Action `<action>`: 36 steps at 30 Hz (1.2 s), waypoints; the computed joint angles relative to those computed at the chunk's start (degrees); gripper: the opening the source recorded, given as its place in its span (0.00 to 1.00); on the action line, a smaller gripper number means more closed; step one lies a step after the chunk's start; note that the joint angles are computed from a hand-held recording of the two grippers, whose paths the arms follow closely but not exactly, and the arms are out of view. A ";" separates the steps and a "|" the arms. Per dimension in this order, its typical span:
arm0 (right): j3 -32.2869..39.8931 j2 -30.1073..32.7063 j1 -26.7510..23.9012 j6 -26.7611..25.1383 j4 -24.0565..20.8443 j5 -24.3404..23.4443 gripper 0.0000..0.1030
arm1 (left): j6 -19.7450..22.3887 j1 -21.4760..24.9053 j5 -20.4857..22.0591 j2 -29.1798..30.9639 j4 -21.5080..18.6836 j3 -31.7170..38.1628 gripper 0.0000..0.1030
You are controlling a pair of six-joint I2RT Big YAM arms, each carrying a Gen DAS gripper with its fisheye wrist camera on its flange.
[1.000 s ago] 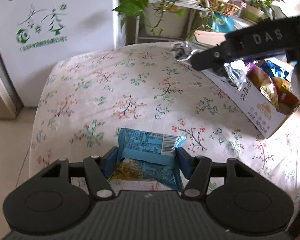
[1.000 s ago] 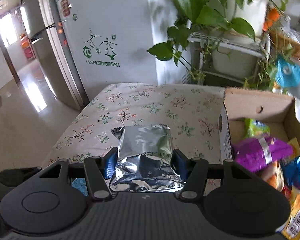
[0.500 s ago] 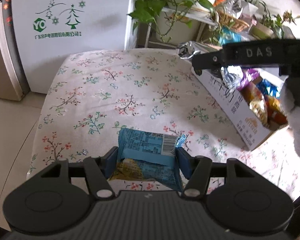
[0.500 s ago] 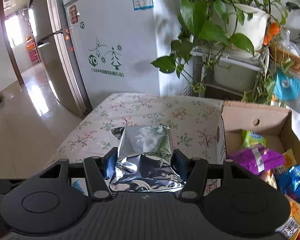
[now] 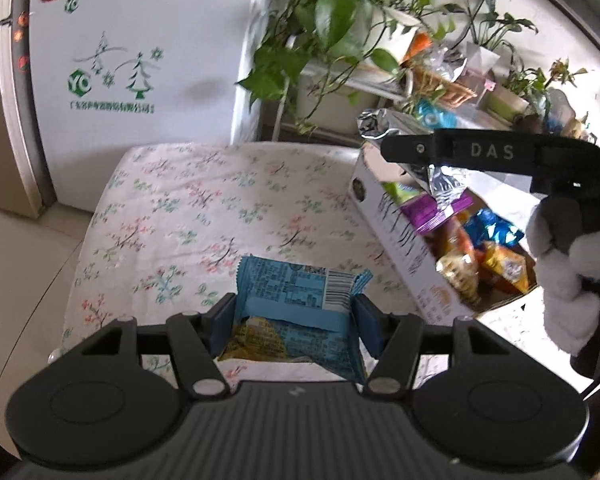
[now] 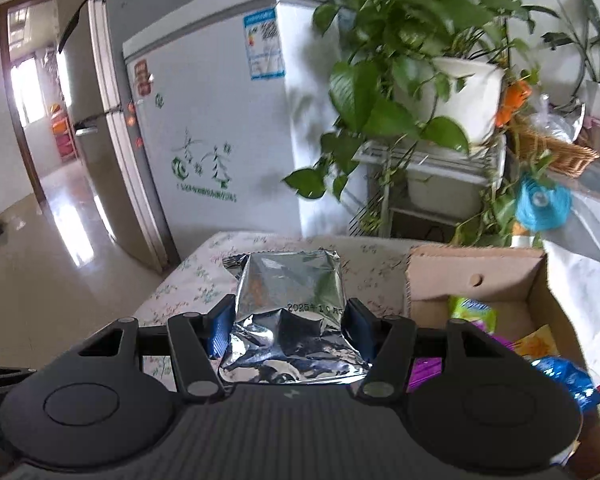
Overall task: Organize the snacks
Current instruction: 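Lift and carry silver packet with right tool while left tool carries blue-yellow packet, then open right tool over box while left tool drops blue-yellow packet inside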
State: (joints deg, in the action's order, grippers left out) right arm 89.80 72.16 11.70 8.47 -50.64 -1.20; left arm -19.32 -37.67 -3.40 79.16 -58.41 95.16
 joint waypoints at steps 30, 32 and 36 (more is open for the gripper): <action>2.17 -2.22 -12.33 10.22 -1.05 -0.14 0.63 | -3.04 -3.63 2.63 16.68 -3.37 27.79 0.59; 2.29 -2.16 -13.23 10.95 -0.99 -0.06 0.63 | -3.63 -3.77 3.45 17.79 -2.70 28.31 0.59; 2.79 -1.53 -14.64 12.16 -0.99 -0.56 0.63 | -5.18 -4.35 5.36 20.31 -1.80 29.60 0.59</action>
State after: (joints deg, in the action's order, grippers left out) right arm 92.59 70.63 -2.94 20.64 -51.63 -1.76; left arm -24.49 -42.03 1.95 99.47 -60.21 124.76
